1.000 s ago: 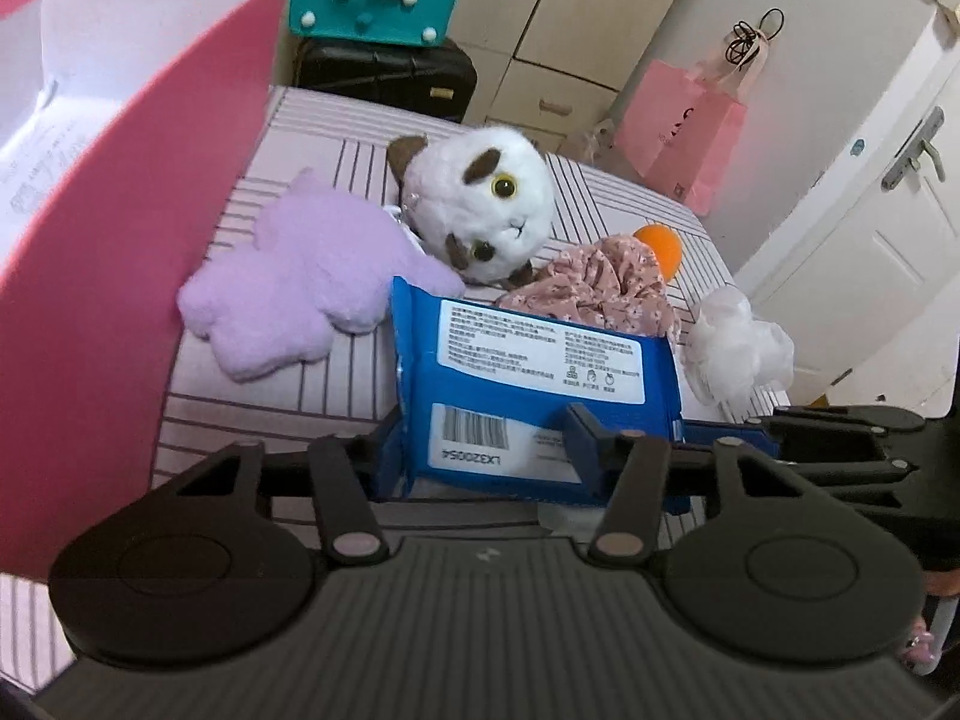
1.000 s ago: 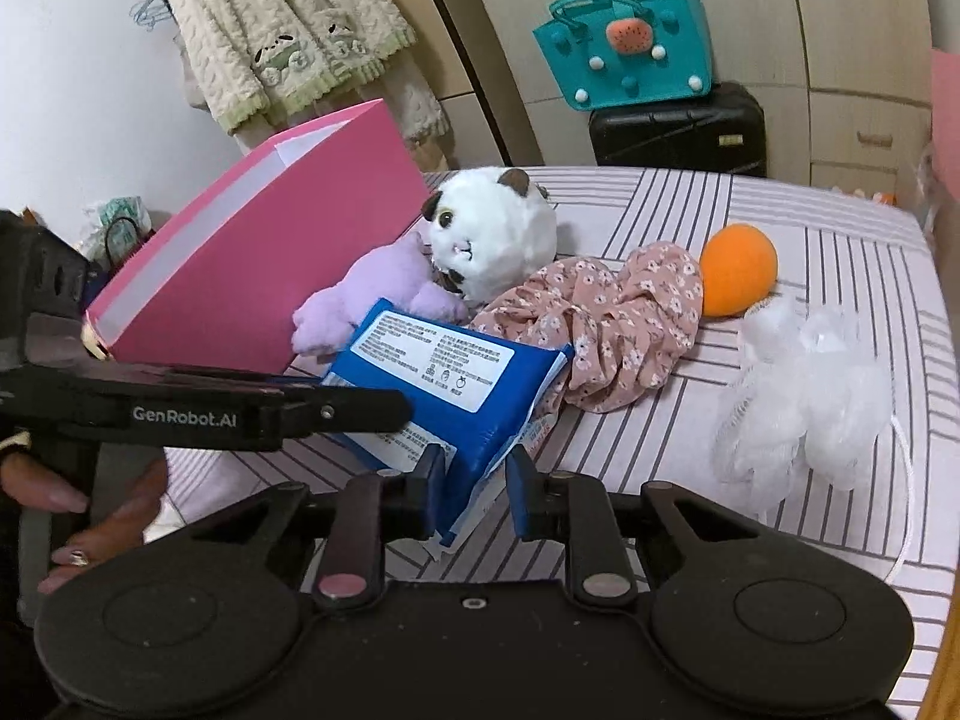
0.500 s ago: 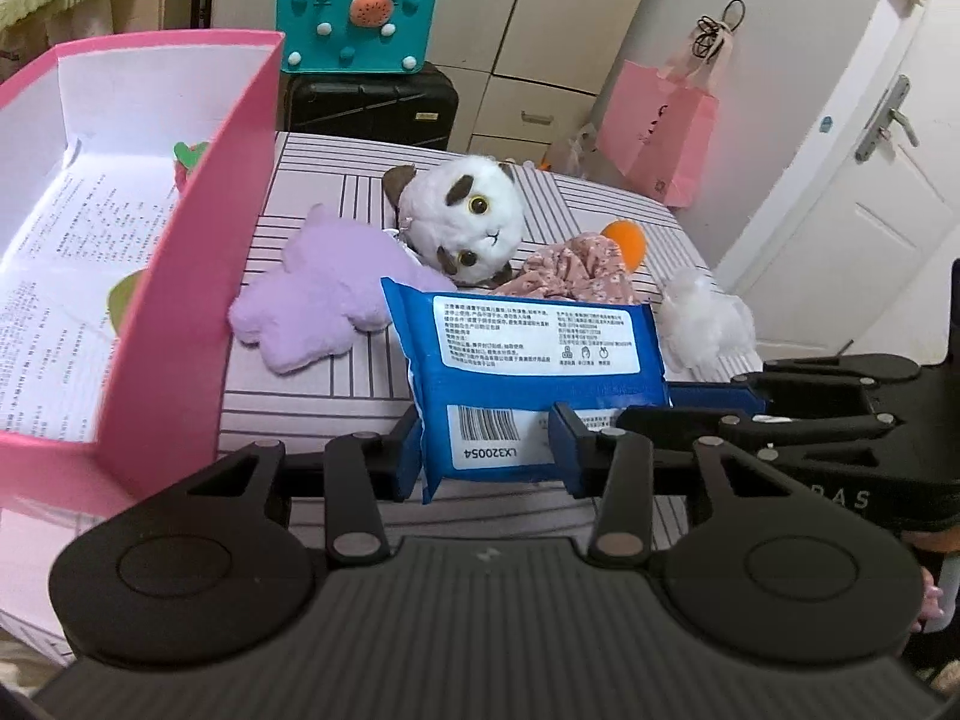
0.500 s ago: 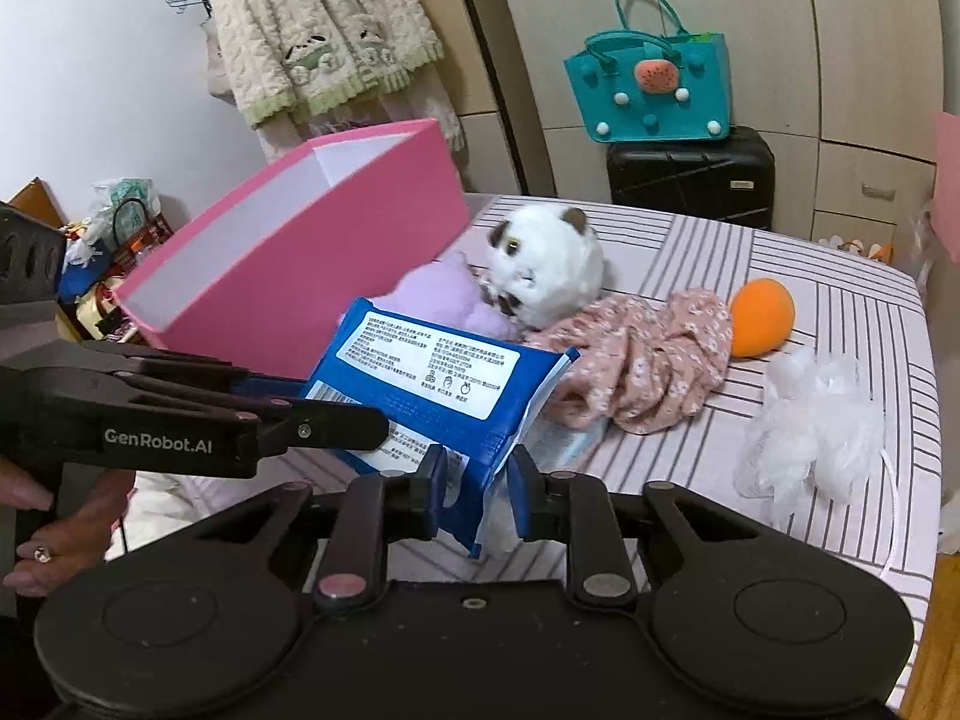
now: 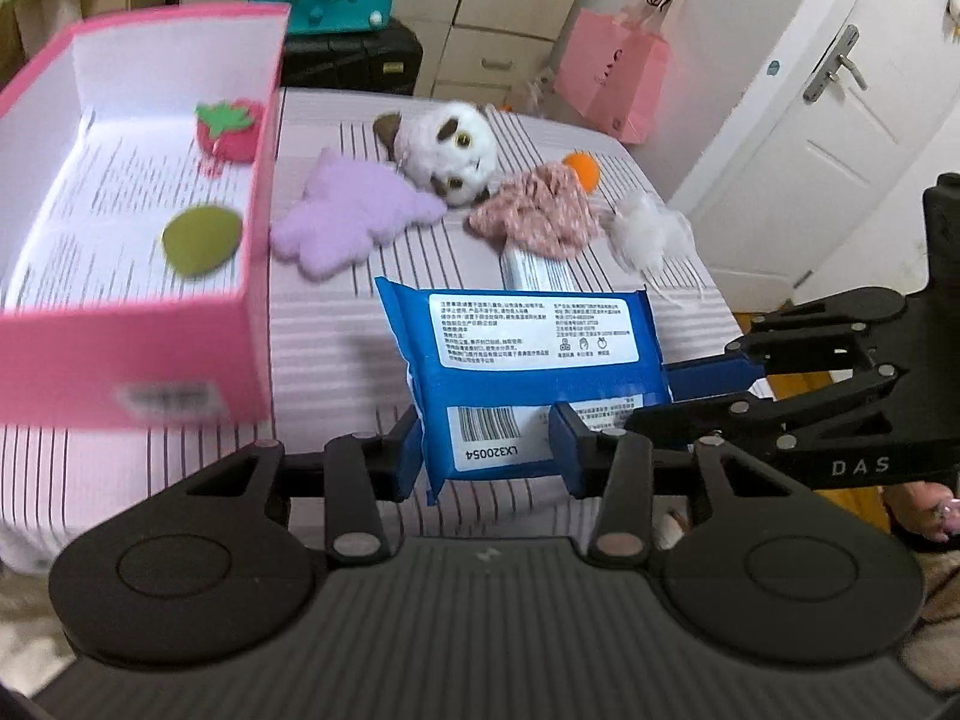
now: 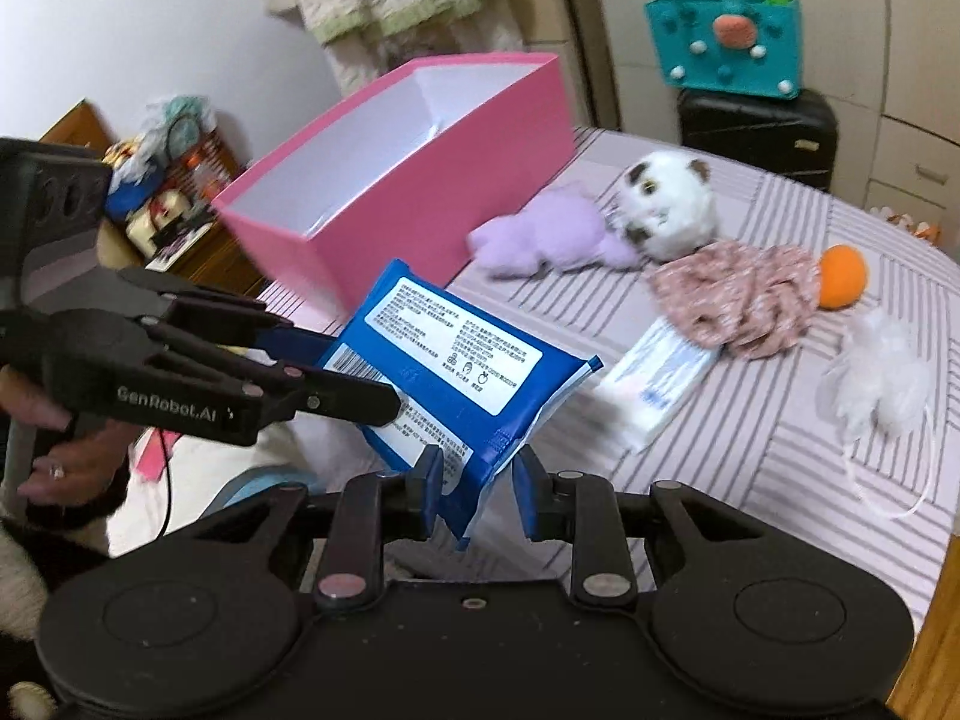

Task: Organize soft objects
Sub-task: 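Carry both blue wipes packs into the pink box and open both grippers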

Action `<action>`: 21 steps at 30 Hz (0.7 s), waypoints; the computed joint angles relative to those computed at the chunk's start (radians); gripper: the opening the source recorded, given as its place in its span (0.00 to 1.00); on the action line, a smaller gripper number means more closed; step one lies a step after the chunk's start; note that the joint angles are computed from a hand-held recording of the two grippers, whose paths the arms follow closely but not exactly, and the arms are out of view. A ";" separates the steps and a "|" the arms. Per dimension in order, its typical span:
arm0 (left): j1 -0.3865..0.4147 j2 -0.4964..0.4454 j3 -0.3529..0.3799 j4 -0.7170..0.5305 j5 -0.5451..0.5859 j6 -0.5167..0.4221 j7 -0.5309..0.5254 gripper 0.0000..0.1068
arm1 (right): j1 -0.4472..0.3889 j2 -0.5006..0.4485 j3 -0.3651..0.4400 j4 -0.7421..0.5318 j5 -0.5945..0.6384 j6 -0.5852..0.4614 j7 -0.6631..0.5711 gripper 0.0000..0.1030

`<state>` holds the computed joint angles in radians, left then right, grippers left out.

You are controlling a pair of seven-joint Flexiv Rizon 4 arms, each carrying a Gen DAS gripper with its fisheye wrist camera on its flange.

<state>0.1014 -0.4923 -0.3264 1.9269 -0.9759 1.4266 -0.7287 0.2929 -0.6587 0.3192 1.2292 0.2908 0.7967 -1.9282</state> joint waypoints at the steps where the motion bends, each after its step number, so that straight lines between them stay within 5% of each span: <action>1: 0.012 0.012 -0.006 0.013 -0.012 -0.017 0.005 0.40 | 0.000 0.003 0.004 -0.001 0.001 -0.015 -0.001 0.30; 14: -0.041 0.129 0.120 0.117 -0.182 -0.099 0.104 0.40 | 0.055 -0.002 0.016 -0.071 0.001 -0.146 -0.030 0.31; 21: -0.090 0.175 0.176 0.150 -0.349 -0.053 0.209 0.40 | 0.088 -0.030 0.019 -0.148 0.027 -0.210 -0.050 0.31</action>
<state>0.0111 -0.3174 -0.1500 2.0771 -1.3245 1.3738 -0.5193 0.3810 -0.6888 0.3381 1.0815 0.3182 0.5863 -1.9783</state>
